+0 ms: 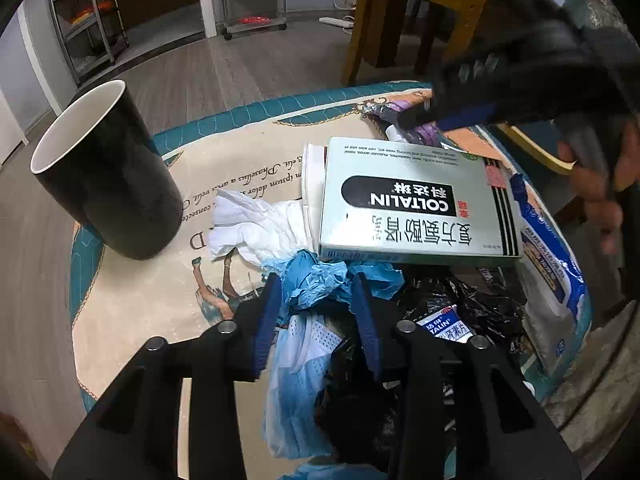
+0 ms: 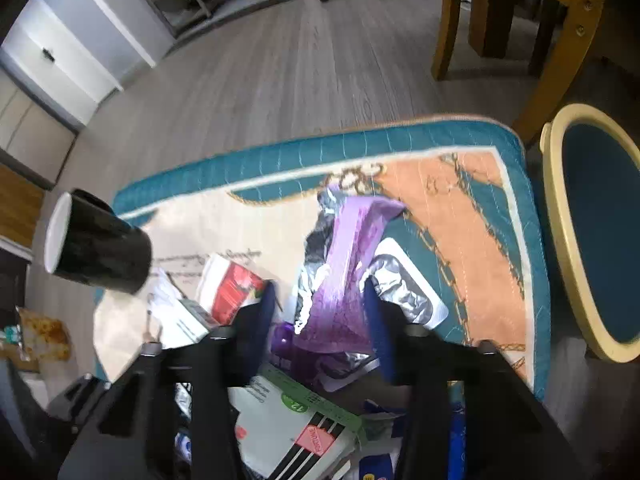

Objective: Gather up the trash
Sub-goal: 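Grasp the purple wrapper with the right gripper while the left grasps blue mask, then carry the purple wrapper and blue mask over the wastebasket and release both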

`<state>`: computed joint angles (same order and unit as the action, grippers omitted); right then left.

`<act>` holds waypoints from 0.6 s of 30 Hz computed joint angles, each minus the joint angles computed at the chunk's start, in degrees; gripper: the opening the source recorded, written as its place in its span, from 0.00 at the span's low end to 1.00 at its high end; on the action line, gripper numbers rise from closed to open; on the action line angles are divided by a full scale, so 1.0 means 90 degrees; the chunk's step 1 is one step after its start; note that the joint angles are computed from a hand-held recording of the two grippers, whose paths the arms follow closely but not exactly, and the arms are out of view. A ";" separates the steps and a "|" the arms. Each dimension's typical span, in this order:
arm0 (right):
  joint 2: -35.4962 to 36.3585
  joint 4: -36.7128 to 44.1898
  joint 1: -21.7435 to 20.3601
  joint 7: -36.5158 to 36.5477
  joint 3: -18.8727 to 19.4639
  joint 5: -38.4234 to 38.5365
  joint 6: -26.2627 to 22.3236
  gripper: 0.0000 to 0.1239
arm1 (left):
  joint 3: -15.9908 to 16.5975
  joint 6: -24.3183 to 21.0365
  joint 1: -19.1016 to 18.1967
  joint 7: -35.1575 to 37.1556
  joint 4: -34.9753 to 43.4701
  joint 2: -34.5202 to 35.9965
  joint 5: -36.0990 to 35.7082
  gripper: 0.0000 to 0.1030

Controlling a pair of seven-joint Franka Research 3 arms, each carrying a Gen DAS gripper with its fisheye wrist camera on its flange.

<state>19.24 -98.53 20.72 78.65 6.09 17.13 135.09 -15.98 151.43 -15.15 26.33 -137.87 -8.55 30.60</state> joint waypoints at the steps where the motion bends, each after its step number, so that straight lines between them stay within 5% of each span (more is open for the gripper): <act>1: 0.0018 0.0021 0.0014 0.0041 -0.0008 -0.0026 -0.0050 0.16 | 0.0027 0.0072 -0.0011 0.0040 -0.0064 -0.0058 -0.0072 0.31; 5: -0.0094 -0.0088 0.0017 -0.0123 0.0029 -0.0008 0.0093 0.11 | 0.0041 0.0068 -0.0003 0.0204 -0.0172 -0.0184 -0.0173 0.15; 18: -0.0618 -0.0388 -0.0274 -0.0749 0.0083 0.0810 0.0420 0.10 | -0.0258 -0.0532 0.0087 -0.0397 -0.0346 -0.0983 0.0355 0.15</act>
